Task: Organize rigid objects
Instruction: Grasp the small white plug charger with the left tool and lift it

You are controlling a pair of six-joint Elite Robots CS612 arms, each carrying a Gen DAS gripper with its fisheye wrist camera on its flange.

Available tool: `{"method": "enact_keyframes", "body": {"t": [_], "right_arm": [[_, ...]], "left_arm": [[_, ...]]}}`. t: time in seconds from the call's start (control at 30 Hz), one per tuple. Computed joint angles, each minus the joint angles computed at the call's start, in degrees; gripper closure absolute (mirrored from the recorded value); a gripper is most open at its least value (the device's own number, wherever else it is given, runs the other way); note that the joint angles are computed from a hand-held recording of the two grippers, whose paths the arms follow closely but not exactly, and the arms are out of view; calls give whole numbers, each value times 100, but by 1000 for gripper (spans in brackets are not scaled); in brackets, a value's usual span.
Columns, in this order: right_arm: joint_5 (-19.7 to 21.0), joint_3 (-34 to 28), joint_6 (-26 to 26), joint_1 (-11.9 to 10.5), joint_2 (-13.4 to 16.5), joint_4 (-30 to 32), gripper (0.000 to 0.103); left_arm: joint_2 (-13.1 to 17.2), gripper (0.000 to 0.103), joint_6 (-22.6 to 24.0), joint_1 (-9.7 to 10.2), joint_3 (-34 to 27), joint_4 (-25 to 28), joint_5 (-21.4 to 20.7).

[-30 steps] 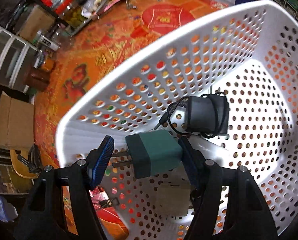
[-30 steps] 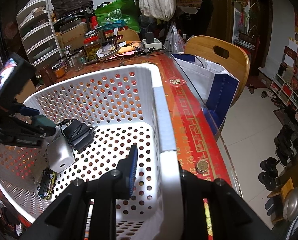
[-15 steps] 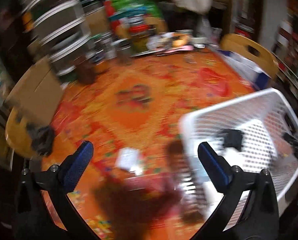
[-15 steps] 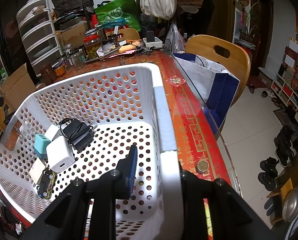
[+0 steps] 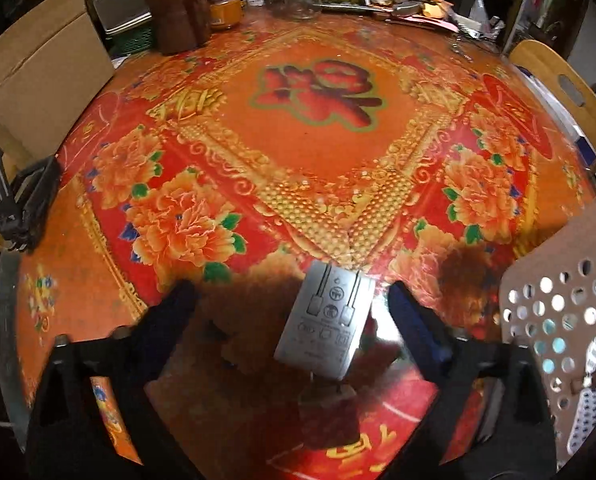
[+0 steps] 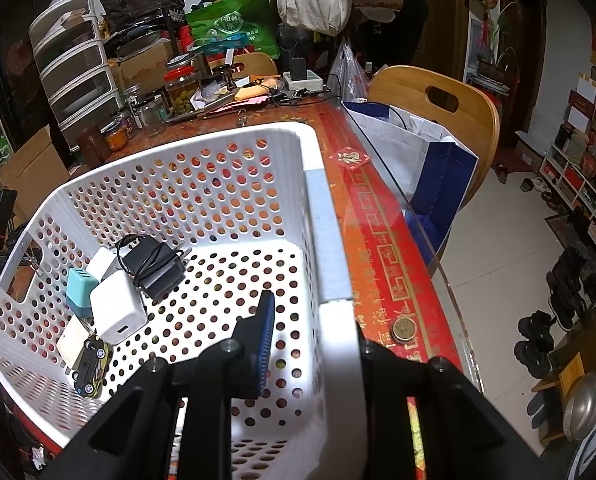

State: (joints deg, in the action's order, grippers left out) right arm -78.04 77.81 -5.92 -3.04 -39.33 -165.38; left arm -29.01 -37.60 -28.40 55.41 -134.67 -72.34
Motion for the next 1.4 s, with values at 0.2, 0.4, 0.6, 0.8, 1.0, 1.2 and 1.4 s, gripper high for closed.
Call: {"method": "enact_keyframes", "body": {"t": [0.2,0.4,0.6,0.8,1.0,1.2,1.4], "right_arm": [[-18,8,-9,2,-5,5,81],[-31,37,-6,-6,-19,-32,81],[59,36,-13,-32,-17,-54,81],[98,35,-44,-47,-21,-51,81],[106,46,-66,-47,-24,-62,81],[110,50,-73,-45,-26,-67,81],[112,54,-70,-42,-26,-78,81]], "left_arm": [[66,77,-61,-47,4,-202,107],[-281,77,-284,-114,460,-605,652],[-612,77,-210,-270,747,-914,1224],[-765,77,-12,-445,787,-1080,1458],[-786,77,102,-585,698,-1100,1536],[-810,77,197,-704,653,-1115,1643],[-816,77,223,-769,596,-1075,1734]]}}
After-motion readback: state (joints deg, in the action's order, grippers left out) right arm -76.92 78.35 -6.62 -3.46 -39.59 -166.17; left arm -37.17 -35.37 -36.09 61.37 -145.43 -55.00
